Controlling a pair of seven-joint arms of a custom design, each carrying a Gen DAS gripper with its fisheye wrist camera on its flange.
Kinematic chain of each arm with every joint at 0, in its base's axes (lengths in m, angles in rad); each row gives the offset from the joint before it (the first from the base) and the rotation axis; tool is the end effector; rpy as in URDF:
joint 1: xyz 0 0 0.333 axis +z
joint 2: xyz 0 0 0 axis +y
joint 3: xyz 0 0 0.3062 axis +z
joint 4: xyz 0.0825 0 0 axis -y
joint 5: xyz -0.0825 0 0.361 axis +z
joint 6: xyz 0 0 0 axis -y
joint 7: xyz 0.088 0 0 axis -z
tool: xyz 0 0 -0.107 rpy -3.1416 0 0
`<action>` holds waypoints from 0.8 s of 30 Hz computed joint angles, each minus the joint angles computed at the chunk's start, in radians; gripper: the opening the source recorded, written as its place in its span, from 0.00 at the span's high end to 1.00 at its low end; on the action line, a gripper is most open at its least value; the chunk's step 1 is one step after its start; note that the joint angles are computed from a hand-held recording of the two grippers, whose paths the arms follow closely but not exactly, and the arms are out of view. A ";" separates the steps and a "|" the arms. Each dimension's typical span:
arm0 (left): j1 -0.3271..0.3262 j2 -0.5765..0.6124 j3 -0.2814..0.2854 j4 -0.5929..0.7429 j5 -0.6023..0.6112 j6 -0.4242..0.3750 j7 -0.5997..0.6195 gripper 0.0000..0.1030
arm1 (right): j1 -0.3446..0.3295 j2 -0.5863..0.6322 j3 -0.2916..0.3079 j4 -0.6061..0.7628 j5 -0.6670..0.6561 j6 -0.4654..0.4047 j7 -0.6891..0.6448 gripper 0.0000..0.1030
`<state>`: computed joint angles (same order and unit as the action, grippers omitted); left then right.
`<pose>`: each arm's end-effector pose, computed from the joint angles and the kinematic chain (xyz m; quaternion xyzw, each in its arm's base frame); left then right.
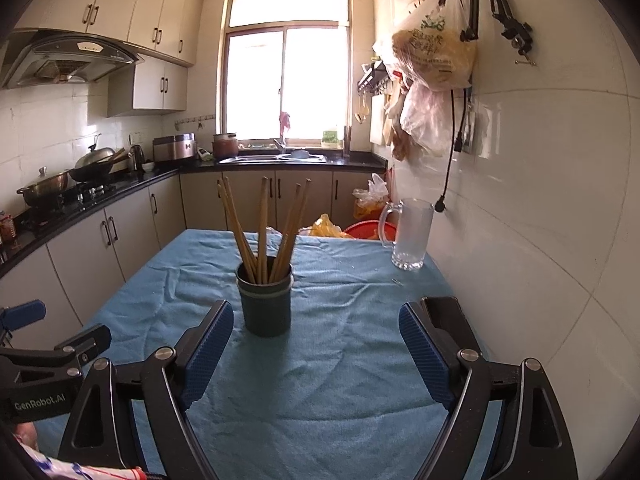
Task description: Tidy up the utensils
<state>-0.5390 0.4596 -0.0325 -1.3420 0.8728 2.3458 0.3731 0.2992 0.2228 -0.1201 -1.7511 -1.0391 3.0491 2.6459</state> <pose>0.6077 -0.3711 0.5277 -0.6888 0.5770 -0.2794 0.3385 0.6096 0.1859 0.5381 -0.6301 0.5639 -0.3677 0.3871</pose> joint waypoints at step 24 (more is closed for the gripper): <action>-0.045 0.381 0.066 0.542 -0.289 -0.125 0.295 0.00 | -0.138 0.122 0.135 0.018 0.541 0.015 -0.499 0.12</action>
